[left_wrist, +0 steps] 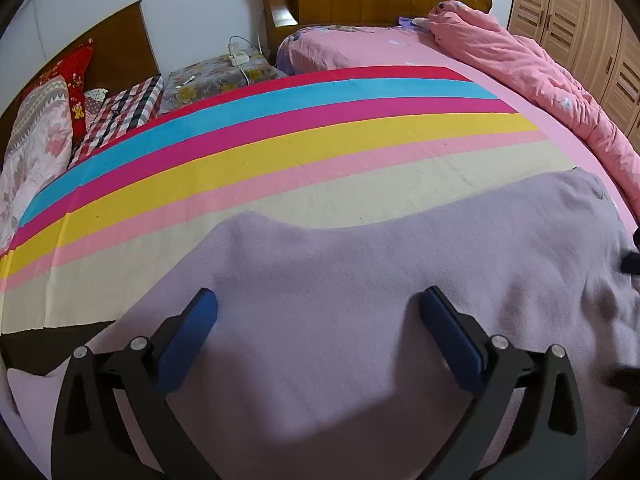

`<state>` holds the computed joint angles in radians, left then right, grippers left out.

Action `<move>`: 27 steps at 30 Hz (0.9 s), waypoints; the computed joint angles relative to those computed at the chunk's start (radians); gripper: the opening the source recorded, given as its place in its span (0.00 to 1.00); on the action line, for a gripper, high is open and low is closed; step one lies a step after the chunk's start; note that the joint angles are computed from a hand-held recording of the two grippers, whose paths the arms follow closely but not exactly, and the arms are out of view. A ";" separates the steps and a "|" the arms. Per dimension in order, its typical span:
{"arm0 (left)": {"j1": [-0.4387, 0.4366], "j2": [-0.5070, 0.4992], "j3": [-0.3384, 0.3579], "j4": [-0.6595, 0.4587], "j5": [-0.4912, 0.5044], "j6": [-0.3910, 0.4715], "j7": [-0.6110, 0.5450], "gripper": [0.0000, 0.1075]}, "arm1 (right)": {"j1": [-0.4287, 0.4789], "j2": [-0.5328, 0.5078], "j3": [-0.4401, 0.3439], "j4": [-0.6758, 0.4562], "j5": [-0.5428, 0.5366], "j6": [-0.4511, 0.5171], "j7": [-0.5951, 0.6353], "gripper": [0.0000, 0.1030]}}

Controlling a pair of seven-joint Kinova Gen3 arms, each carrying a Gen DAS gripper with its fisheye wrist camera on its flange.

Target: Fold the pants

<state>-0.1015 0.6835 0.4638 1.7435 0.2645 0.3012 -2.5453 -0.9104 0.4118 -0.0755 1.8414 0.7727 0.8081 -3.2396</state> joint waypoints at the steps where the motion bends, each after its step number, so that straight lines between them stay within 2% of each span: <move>1: -0.014 -0.015 0.010 0.018 0.004 -0.002 -0.005 0.94 | 0.046 0.017 0.003 0.011 -0.041 -0.041 0.034 0.73; 2: -0.017 -0.015 0.012 0.018 0.006 -0.003 -0.007 0.94 | 0.093 0.016 -0.009 0.020 -0.081 -0.081 0.051 0.77; 4: -0.022 -0.016 0.016 0.021 0.011 -0.005 -0.009 0.94 | 0.179 -0.038 -0.078 0.068 -0.132 -0.141 0.073 0.78; 6: -0.035 -0.016 0.026 0.021 0.018 -0.001 -0.015 0.94 | 0.217 -0.060 -0.137 0.095 -0.138 -0.135 0.101 0.78; 8: -0.038 -0.015 0.028 0.020 0.023 -0.002 -0.019 0.94 | 0.222 -0.070 -0.166 0.081 -0.124 -0.089 0.084 0.79; 10: -0.057 -0.015 0.055 0.039 0.011 -0.036 -0.012 0.94 | 0.191 -0.089 -0.142 0.078 -0.070 -0.100 0.035 0.80; 12: -0.125 -0.017 0.128 0.087 0.047 -0.117 -0.044 0.94 | 0.165 -0.071 -0.117 0.036 -0.005 -0.085 0.031 0.80; 14: -0.182 -0.042 0.175 0.133 0.087 -0.193 -0.045 0.94 | 0.164 0.001 -0.091 -0.044 0.000 -0.026 0.092 0.80; 16: -0.227 -0.076 0.193 0.166 0.091 -0.216 -0.005 0.94 | 0.202 0.065 -0.083 -0.083 -0.032 -0.019 0.158 0.80; 18: -0.218 -0.081 0.155 0.159 0.058 -0.174 0.049 0.94 | 0.278 0.068 -0.102 -0.081 -0.085 -0.077 0.160 0.89; 19: -0.207 -0.082 0.129 0.144 0.047 -0.133 0.063 0.94 | 0.292 0.047 -0.102 -0.056 -0.093 -0.117 0.158 0.88; 22: -0.122 -0.075 0.011 0.107 0.001 -0.065 0.115 0.94 | 0.234 0.003 -0.030 -0.008 -0.051 -0.175 0.077 0.88; 23: -0.110 -0.075 -0.001 0.100 -0.001 -0.059 0.119 0.94 | 0.215 -0.004 -0.007 0.004 -0.031 -0.192 0.037 0.88; 25: -0.102 -0.073 -0.006 0.089 0.002 -0.053 0.125 0.94 | 0.219 0.023 -0.009 0.002 -0.031 -0.194 0.006 0.88; 27: -0.082 -0.075 -0.022 0.094 -0.006 -0.068 0.133 0.94 | 0.185 0.051 0.010 -0.015 -0.009 -0.172 0.041 0.96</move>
